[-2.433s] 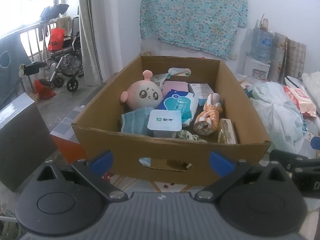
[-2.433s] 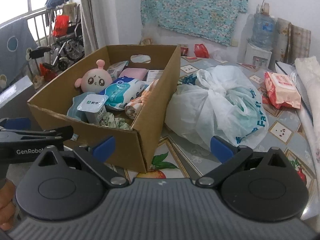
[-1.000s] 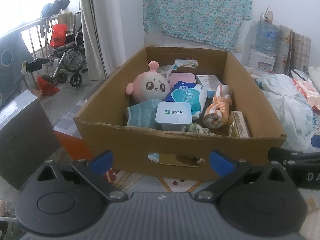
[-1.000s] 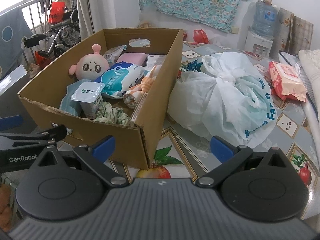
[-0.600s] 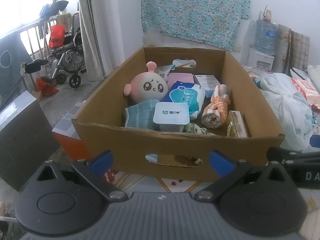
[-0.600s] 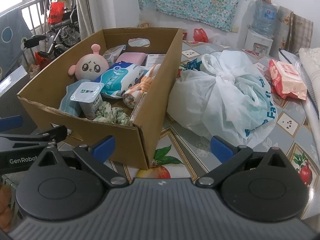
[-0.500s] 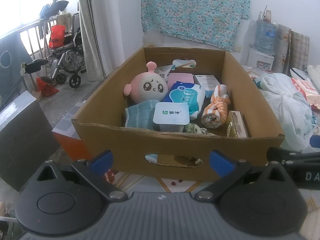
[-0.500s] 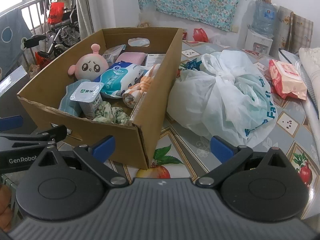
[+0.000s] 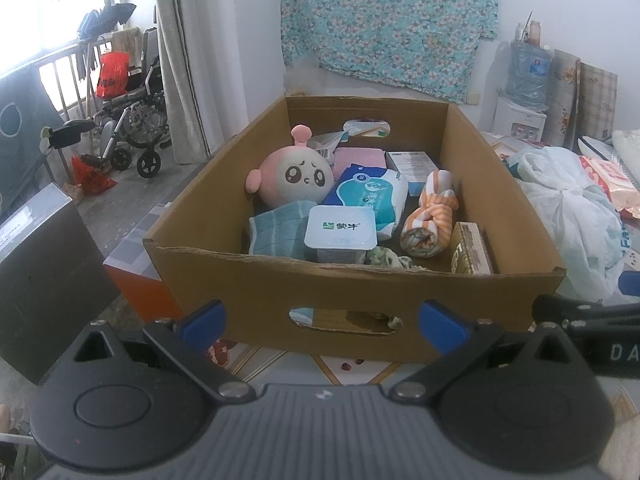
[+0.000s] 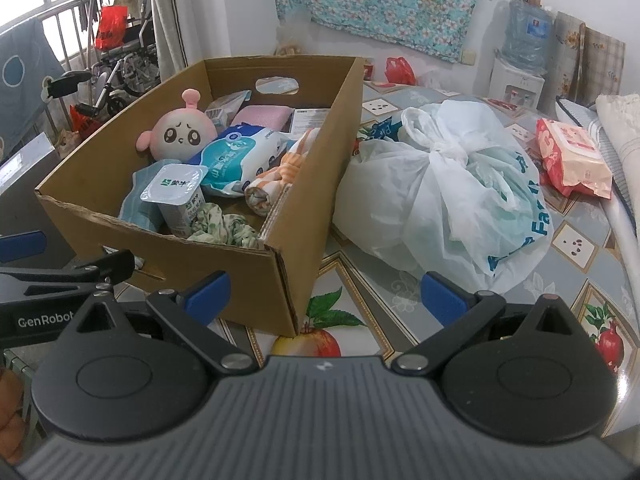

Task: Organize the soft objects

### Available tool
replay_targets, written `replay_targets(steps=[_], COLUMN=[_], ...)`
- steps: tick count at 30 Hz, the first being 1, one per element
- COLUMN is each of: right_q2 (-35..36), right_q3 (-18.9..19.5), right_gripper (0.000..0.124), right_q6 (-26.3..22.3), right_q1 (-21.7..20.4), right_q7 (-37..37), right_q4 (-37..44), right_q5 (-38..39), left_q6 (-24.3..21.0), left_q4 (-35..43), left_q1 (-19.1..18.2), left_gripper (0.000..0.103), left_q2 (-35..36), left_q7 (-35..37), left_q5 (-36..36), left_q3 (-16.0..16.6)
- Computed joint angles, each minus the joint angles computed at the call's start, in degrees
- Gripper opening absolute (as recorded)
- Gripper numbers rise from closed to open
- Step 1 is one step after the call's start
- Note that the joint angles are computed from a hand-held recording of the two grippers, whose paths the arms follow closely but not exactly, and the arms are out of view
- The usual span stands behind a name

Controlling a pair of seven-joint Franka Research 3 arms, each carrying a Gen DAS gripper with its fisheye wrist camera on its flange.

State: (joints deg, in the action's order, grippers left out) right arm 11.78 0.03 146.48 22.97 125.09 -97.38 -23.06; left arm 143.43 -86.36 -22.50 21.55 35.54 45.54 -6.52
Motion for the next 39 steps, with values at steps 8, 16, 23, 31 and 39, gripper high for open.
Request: replay_targets(steps=[8, 16, 23, 31, 39], right_q2=[0.0, -0.1, -0.1, -0.1, -0.3], right_q3=[0.2, 0.2, 0.2, 0.2, 0.2], right_gripper=[0.102, 0.102, 0.102, 0.102, 0.102], right_q6=[-0.6, -0.4, -0.2, 0.0, -0.2], right_q1=[0.1, 0.1, 0.0, -0.1, -0.2], right_q7=[-0.5, -0.5, -0.6, -0.7, -0.9], right_q4=[0.2, 0.1, 0.3, 0.2, 0.2], right_q5=[0.4, 0.7, 0.8, 1.0, 1.4], left_q6=[-0.2, -0.1, -0.1, -0.3, -0.5], left_q4=[0.0, -0.1, 0.0, 0.3, 0.7], left_q1=[0.0, 0.0, 0.0, 0.0, -0.2], left_gripper=[0.103, 0.103, 0.103, 0.103, 0.103], left_q2=[0.0, -0.2, -0.2, -0.1, 0.1], left_q7=[0.1, -0.1, -0.2, 0.1, 0.6], left_q5=[-0.2, 0.0, 0.2, 0.1, 0.1], left_q3=[0.0, 0.0, 0.0, 0.0, 0.0])
